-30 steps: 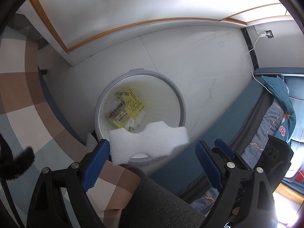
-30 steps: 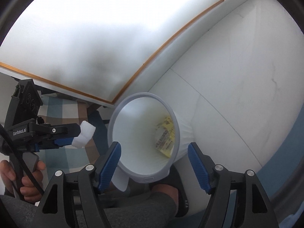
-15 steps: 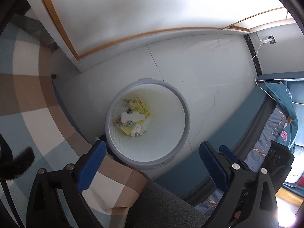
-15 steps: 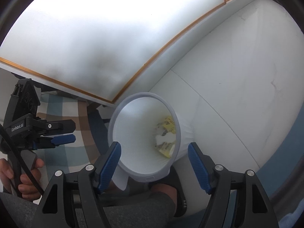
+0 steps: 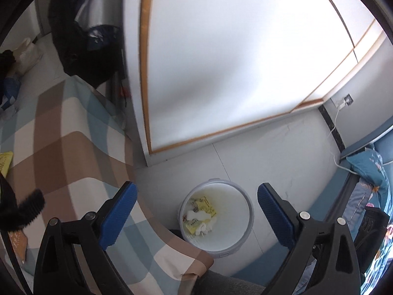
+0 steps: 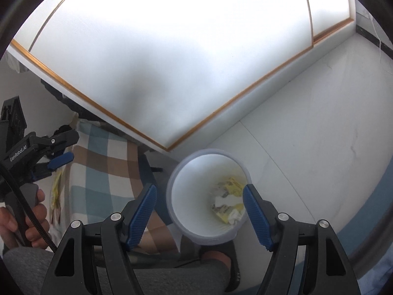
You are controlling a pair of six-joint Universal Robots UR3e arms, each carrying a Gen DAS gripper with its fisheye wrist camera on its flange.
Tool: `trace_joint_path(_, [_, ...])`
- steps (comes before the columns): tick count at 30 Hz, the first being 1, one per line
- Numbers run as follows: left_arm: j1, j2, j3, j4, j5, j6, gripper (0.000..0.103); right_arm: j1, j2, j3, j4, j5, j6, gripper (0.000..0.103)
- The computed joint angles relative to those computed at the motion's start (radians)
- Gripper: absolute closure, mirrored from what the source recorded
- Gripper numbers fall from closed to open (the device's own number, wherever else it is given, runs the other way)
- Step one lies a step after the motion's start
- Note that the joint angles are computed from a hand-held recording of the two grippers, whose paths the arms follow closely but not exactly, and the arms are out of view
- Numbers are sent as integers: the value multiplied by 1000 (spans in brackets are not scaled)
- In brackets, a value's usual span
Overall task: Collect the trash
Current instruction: 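Move both open grippers back over the checked table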
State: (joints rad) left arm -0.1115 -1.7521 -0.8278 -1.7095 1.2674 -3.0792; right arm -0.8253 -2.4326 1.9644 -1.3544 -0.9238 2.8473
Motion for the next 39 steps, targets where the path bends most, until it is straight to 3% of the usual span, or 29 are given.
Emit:
trace_joint_path(6, [113, 156, -94, 115, 49, -24, 6, 58, 39, -182, -12, 49, 42, 30])
trace_joint_path(9, [225, 242, -133, 132, 3, -8, 6, 160, 85, -265, -121, 41, 160, 30])
trace_joint_path(12, [354, 317, -149, 112, -58, 22, 6, 330, 166, -337, -285, -21, 314, 30])
trace_joint_path(15, [460, 383, -154, 102, -98, 24, 6, 569, 286, -417, -465, -163, 485, 28])
trace_joint_path(18, [651, 445, -115, -8, -228, 112, 6, 786, 410, -514, -590, -291, 613, 26])
trace_joint_path(21, [877, 507, -75, -177, -356, 262, 6, 1005, 566, -637, -682, -424, 703, 25])
trace_joint_path(27, [1373, 546, 70, -676, -580, 704, 6, 1333, 885, -974, -689, -644, 788, 17])
trace_joint_path(32, [1482, 511, 9, -641, -562, 773, 6, 1491, 1132, -1270, -636, -721, 797, 15])
trace_joint_path(35, [1582, 482, 18, -691, -572, 864, 6, 1542, 1252, -1418, -580, -733, 796, 15])
trace_joint_path(39, [1607, 473, -68, -583, -542, 868, 6, 1579, 1392, -1578, -501, -719, 803, 15])
